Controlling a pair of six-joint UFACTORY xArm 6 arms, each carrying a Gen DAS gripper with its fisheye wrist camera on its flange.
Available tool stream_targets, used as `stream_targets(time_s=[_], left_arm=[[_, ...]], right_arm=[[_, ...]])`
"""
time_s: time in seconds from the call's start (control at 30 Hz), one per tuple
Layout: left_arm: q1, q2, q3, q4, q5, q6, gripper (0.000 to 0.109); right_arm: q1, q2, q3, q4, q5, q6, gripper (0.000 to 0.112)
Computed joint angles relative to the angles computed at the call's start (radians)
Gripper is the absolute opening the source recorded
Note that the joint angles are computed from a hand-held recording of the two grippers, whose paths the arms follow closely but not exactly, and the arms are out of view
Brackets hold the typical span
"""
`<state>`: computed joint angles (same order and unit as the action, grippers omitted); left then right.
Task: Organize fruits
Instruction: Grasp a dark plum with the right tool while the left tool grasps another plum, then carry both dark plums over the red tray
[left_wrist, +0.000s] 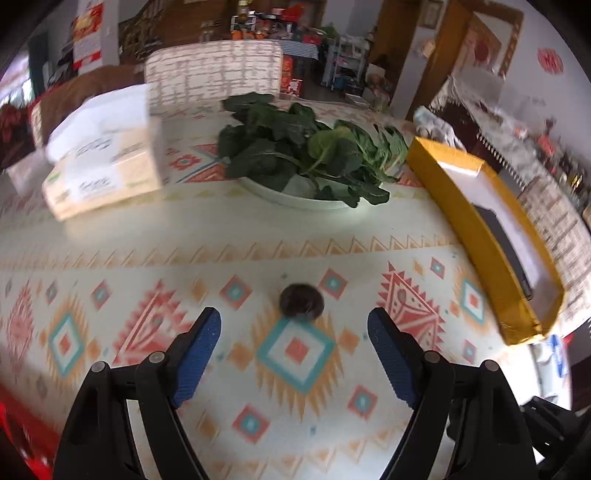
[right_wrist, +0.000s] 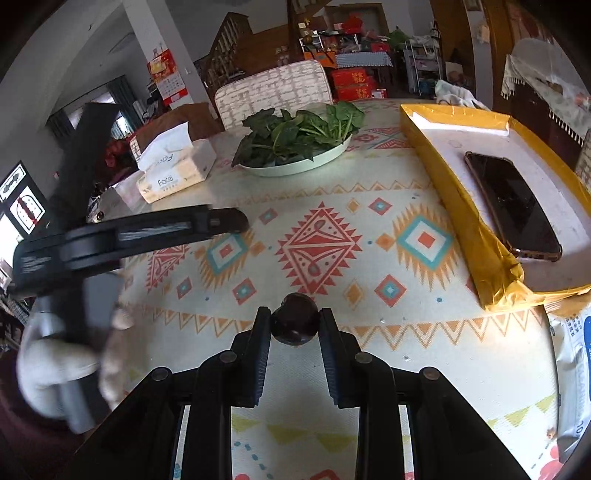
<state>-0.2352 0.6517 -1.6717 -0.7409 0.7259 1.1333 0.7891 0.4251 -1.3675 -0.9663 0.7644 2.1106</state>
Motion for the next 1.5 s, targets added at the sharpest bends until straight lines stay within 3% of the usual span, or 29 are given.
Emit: stream_targets(time_s=[0.1, 0.17, 0.2, 0.3, 0.7, 0.83, 1.0, 1.33, 1.5], left_arm=[[-0.027, -0.002, 0.028, -0.003, -0.064, 0.049, 0.077], [-0.04, -0.002, 0.042, 0.008, -0.099, 0.064, 0.055], [-0.047, -0.003, 0.054, 0.02, -0.121, 0.067, 0.035], [-0.051, -0.018, 0.088, -0.006, -0.173, 0.112, 0.026], [0.069, -0.173, 0.212, -0.176, -0.085, 0.258, 0.026], [0.148, -0.248, 0.279, -0.234, -0.026, 0.299, 0.026], [0.276, -0.304, 0.322, -0.317, 0.089, 0.298, 0.026], [0.452, -0.301, 0.328, -0.396, 0.056, 0.318, 0.026], [0.525, -0.238, 0.249, -0.368, 0.088, 0.257, 0.026]], right_arm=[[-0.013, -0.001, 0.013, 0.008, -0.036, 0.003, 0.029], [-0.02, 0.0, 0.019, 0.017, -0.053, 0.005, 0.029], [-0.023, 0.001, 0.022, 0.02, -0.06, 0.008, 0.029], [-0.021, 0.0, 0.023, 0.021, -0.054, 0.013, 0.029], [-0.01, -0.009, 0.027, -0.036, -0.045, 0.056, 0.029], [-0.019, -0.019, 0.046, -0.128, -0.106, 0.139, 0.029], [-0.012, -0.003, 0.027, -0.171, -0.118, 0.173, 0.029], [0.055, 0.079, -0.134, -0.104, -0.002, 0.041, 0.029], [0.084, 0.202, -0.338, -0.017, 0.019, -0.113, 0.029]])
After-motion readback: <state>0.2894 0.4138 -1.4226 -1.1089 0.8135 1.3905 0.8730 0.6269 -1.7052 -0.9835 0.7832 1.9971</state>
